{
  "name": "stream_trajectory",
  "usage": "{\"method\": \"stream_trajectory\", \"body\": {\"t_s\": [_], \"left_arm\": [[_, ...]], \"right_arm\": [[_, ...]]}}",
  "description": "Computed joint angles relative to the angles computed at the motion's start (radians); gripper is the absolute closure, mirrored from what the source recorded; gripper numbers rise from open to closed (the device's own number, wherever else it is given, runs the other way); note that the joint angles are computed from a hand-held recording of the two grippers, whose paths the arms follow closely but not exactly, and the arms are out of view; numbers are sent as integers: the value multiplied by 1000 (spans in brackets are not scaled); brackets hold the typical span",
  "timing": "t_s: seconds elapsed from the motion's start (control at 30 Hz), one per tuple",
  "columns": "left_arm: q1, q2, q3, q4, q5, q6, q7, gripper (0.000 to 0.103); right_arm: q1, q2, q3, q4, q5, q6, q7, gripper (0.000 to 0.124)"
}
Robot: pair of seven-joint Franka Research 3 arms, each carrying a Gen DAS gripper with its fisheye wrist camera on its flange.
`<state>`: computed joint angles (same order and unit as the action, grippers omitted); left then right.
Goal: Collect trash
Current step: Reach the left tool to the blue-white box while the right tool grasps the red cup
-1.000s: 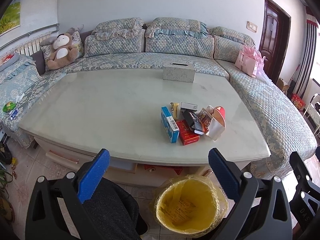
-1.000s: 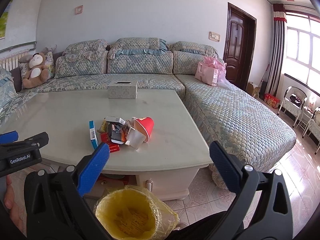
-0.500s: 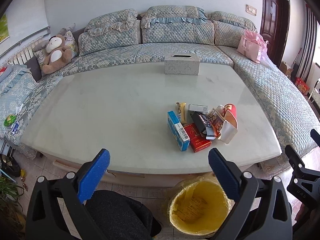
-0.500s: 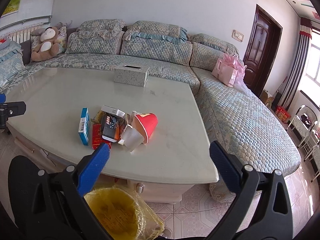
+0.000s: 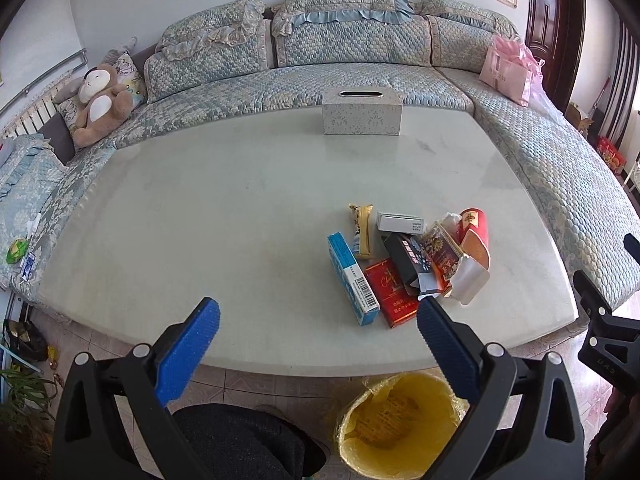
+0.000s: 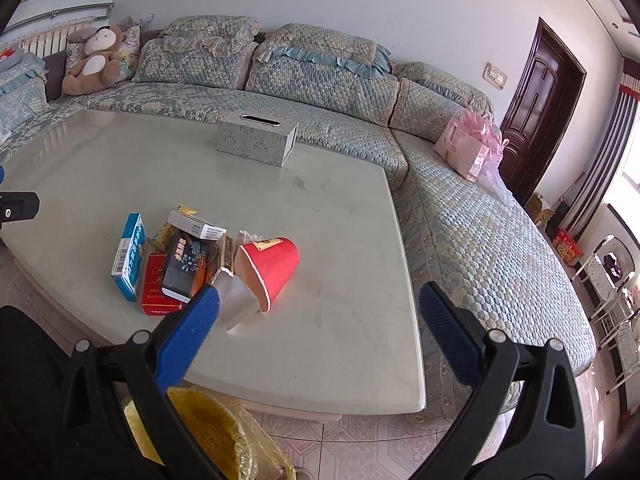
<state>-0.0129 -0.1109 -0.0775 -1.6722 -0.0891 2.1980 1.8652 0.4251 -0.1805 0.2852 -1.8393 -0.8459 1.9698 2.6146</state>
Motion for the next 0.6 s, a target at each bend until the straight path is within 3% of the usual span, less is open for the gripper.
{"method": "stream_trajectory", "body": {"t_s": [0.6], "left_arm": [[1,249,-52,210,75,-119,-101,6]], "right_arm": [[-8,129,-91,41,40,107,-127,26]]}}
